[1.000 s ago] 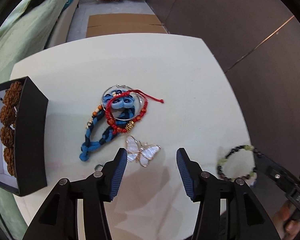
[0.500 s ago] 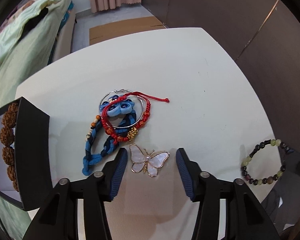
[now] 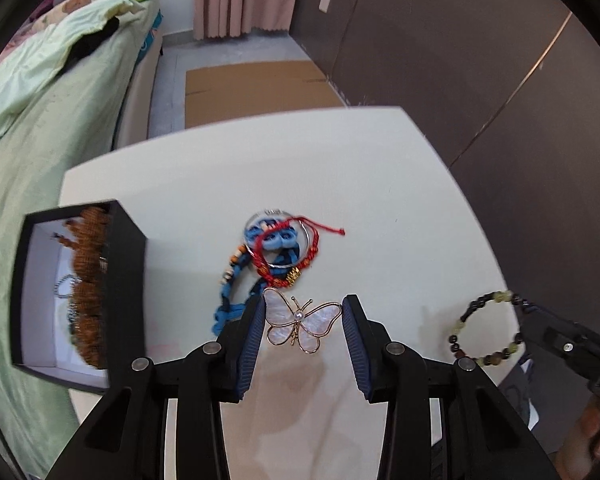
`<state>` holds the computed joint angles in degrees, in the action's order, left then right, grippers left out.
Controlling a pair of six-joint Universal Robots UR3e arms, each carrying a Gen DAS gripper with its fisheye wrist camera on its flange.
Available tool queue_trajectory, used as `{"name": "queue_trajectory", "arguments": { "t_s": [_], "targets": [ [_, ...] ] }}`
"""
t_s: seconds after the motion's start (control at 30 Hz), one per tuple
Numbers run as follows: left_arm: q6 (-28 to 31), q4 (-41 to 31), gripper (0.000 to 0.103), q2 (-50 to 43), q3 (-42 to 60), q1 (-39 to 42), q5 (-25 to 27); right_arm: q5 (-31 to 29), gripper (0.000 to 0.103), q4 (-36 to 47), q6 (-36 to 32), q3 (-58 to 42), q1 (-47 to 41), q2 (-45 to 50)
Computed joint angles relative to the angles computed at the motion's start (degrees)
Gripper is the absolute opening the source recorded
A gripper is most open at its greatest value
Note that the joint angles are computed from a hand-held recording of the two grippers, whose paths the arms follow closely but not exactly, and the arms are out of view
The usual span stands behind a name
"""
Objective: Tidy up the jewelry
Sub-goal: 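Carry the green-black bracelet over the black box and open the right gripper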
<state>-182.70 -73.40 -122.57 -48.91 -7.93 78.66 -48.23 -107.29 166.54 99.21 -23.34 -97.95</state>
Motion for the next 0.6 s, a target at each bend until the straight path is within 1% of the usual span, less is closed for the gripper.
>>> {"name": "queue_trajectory", "arguments": {
  "t_s": [0.17,0.6],
  "targets": [
    [-0.1,1.2,0.041,3.5,-1.9,2.1,-1.7,0.7,0.009,-1.7,2.7,-2.9,3.1,1.3],
    [2.0,4.9,0.041,14.2,-13.0,11.3,-4.6,-0.1,0.009,-6.6,9.9,-13.0,13.1,8.5]
  ]
}}
